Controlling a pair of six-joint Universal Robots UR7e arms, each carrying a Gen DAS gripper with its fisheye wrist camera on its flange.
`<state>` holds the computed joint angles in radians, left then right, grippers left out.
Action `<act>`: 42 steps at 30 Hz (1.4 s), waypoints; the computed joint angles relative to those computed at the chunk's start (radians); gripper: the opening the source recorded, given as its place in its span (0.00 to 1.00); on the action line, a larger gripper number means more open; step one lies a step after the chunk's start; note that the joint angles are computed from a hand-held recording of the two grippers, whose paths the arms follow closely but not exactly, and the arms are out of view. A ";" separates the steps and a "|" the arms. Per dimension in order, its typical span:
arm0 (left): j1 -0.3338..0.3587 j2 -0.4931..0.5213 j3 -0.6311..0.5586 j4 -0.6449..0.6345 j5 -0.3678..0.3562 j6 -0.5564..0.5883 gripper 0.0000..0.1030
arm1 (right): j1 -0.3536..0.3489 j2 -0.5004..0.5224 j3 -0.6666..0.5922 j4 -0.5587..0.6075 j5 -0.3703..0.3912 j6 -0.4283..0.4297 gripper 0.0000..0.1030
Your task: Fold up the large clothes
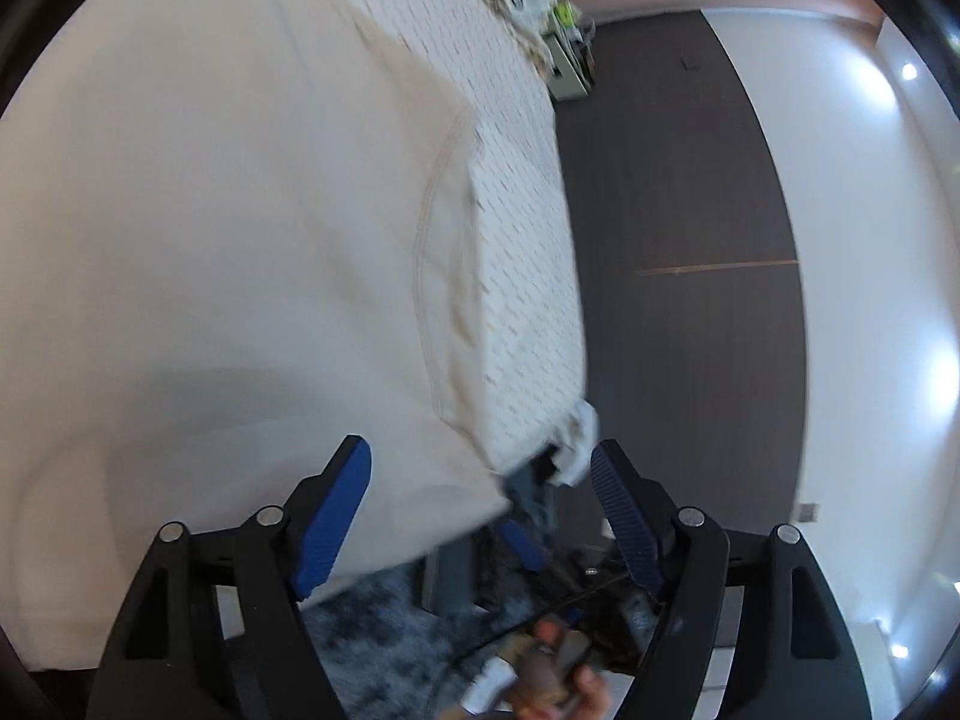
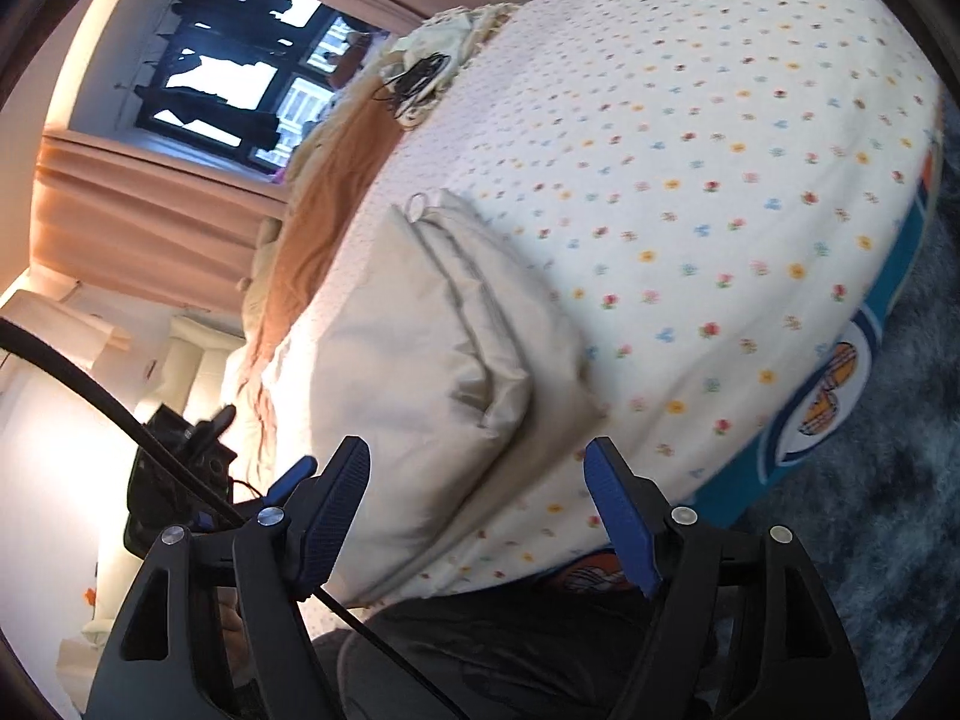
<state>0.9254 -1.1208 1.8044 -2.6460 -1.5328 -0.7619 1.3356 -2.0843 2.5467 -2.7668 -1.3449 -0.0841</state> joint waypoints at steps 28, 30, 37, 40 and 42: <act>0.030 -0.206 0.096 0.339 0.350 0.057 0.74 | 0.174 0.286 -0.058 -0.332 -0.174 -0.020 0.06; 0.026 -0.205 0.098 0.324 0.336 0.071 0.74 | 0.140 0.275 -0.043 -0.330 -0.161 -0.009 0.05; 0.016 -0.174 0.078 0.323 0.333 0.078 0.74 | 0.077 0.250 0.004 -0.370 -0.170 0.041 0.03; 0.015 -0.167 0.072 0.329 0.343 0.072 0.74 | 0.107 0.254 -0.002 -0.385 -0.223 0.073 0.02; 0.009 -0.181 0.085 0.332 0.349 0.066 0.74 | 0.107 0.237 -0.017 -0.325 -0.200 0.091 0.02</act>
<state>0.9344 -1.3022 1.8899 -2.3140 -1.1838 -0.6963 1.4423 -1.8474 2.5299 -3.0922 -1.5453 0.0066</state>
